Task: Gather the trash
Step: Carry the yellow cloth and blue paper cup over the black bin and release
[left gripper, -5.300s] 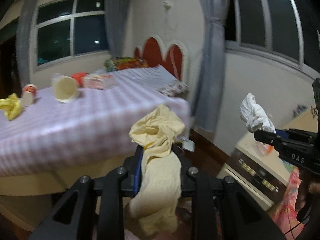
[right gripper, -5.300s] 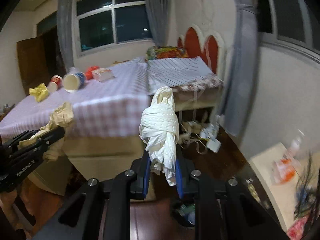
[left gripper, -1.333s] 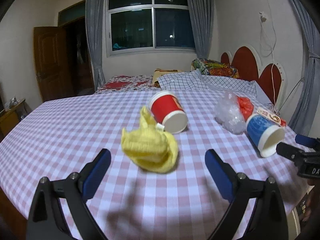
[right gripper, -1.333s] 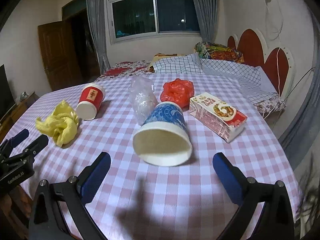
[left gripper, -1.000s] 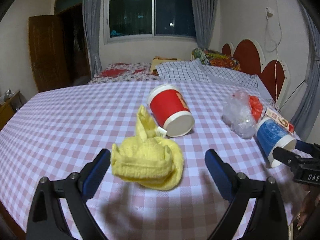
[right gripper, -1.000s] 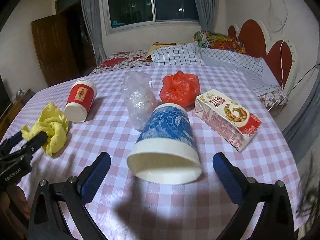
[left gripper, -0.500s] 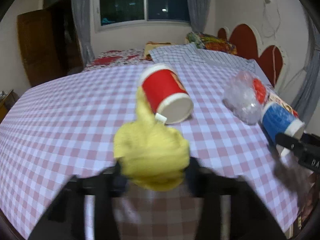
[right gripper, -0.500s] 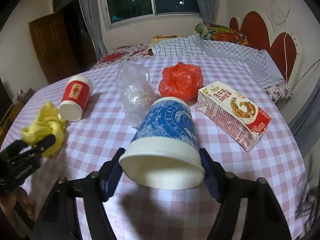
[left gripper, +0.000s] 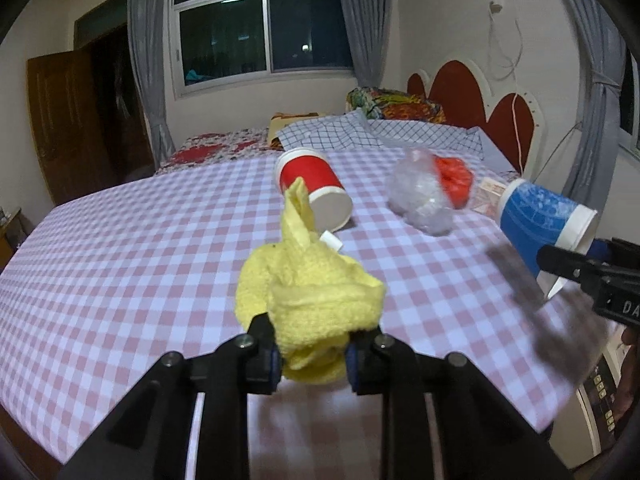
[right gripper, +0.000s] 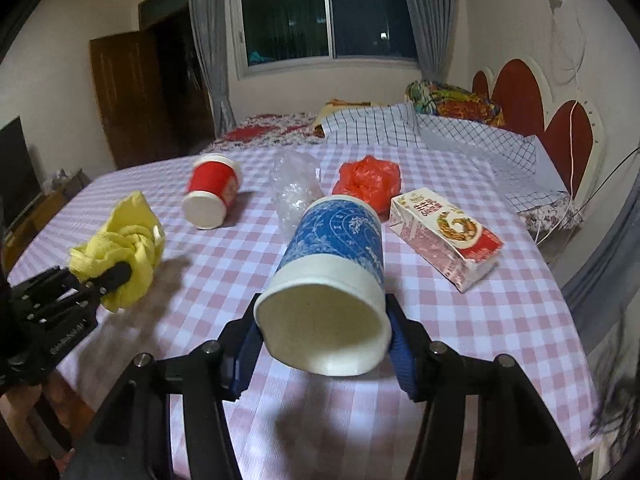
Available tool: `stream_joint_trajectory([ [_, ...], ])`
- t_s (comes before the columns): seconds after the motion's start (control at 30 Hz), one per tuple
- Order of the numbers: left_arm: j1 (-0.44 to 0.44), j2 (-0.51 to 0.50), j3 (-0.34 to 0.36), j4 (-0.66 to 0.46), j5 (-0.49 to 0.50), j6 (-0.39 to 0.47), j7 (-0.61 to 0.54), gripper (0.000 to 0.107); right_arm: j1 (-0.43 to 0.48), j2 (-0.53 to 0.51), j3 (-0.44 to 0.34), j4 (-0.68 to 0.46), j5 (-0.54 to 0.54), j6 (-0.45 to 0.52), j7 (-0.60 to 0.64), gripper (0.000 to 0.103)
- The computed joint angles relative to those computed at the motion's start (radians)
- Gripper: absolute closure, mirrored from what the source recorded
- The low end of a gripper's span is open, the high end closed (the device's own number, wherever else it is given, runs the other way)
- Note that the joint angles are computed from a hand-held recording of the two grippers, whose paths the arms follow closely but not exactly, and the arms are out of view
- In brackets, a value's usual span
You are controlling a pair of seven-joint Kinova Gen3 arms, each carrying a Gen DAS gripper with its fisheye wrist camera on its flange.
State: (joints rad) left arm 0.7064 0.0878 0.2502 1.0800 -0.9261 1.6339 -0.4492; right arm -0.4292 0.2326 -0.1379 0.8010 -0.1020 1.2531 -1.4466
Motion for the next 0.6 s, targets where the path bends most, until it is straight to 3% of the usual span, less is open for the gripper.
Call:
stream_joint_trajectory([
  [0.37,0.098,0.027,0.02,-0.045,-0.05,0.083,0.056,0.082,0.115,-0.152,0.017,0.161,-0.094,-0.038,0.082,0.045],
  [0.6,0.195,0.065,0.012,-0.093,-0.103,0.131,0.083,0.082,0.21,-0.243,0.067,0.246,-0.195,-0.046,0.156,0.045],
])
